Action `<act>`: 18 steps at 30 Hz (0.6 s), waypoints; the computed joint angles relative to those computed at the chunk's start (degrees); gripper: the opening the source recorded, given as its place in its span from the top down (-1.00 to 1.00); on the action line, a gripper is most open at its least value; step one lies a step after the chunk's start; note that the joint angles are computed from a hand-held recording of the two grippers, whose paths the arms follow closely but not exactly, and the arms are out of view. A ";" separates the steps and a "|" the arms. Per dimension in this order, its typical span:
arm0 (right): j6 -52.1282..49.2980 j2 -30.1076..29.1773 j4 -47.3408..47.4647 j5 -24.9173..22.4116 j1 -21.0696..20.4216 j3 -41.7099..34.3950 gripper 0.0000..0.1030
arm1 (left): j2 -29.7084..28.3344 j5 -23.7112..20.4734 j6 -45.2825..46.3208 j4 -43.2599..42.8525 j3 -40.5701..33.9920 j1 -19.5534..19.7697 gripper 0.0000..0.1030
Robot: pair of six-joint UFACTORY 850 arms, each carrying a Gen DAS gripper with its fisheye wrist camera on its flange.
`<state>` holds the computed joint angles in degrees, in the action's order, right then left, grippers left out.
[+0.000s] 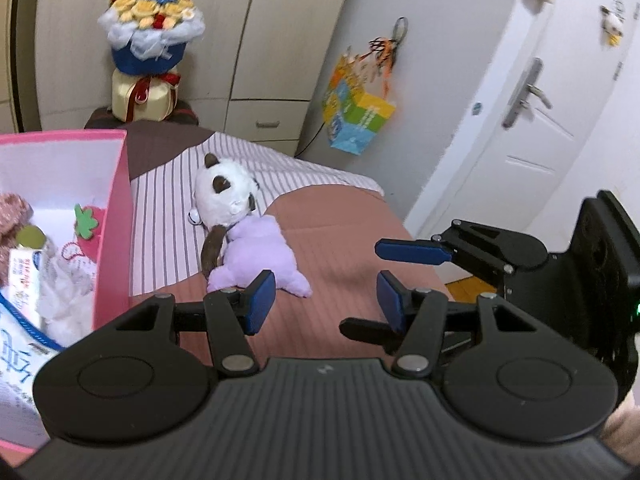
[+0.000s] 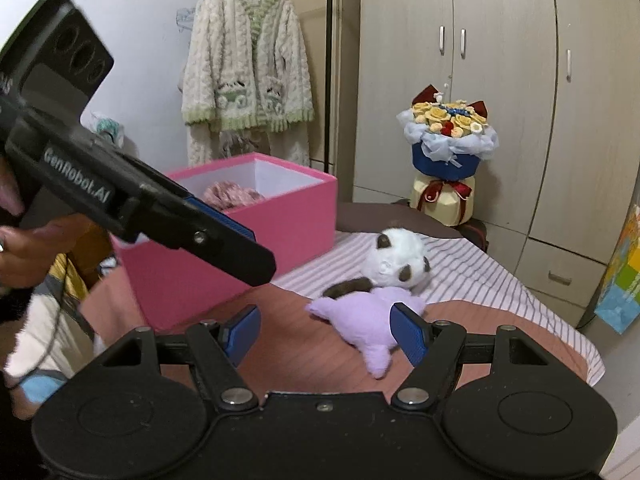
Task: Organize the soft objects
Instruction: 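Lower the left tool onto the lavender plush and close on it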
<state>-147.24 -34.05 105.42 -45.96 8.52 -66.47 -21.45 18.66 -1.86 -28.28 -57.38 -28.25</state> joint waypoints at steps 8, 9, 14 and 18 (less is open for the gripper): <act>-0.70 -5.04 0.49 4.20 2.19 -5.48 -0.47 | -7.20 -0.07 2.69 -5.74 -6.06 1.37 -0.04; 0.75 -5.83 -0.10 4.87 2.42 -6.60 -0.47 | -8.19 -0.09 3.17 -6.59 -6.92 1.51 -0.05; 12.27 -10.20 -6.72 6.26 2.97 -12.99 -0.46 | -12.20 -0.29 6.84 -11.95 -10.65 2.20 -0.04; 16.58 -12.93 -8.82 7.26 3.50 -16.49 -0.45 | -14.36 2.23 15.85 -22.17 -12.80 1.94 -0.05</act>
<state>-130.66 -46.98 96.60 -38.69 12.02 -82.96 -35.81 20.90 13.98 -50.45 -70.18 -26.30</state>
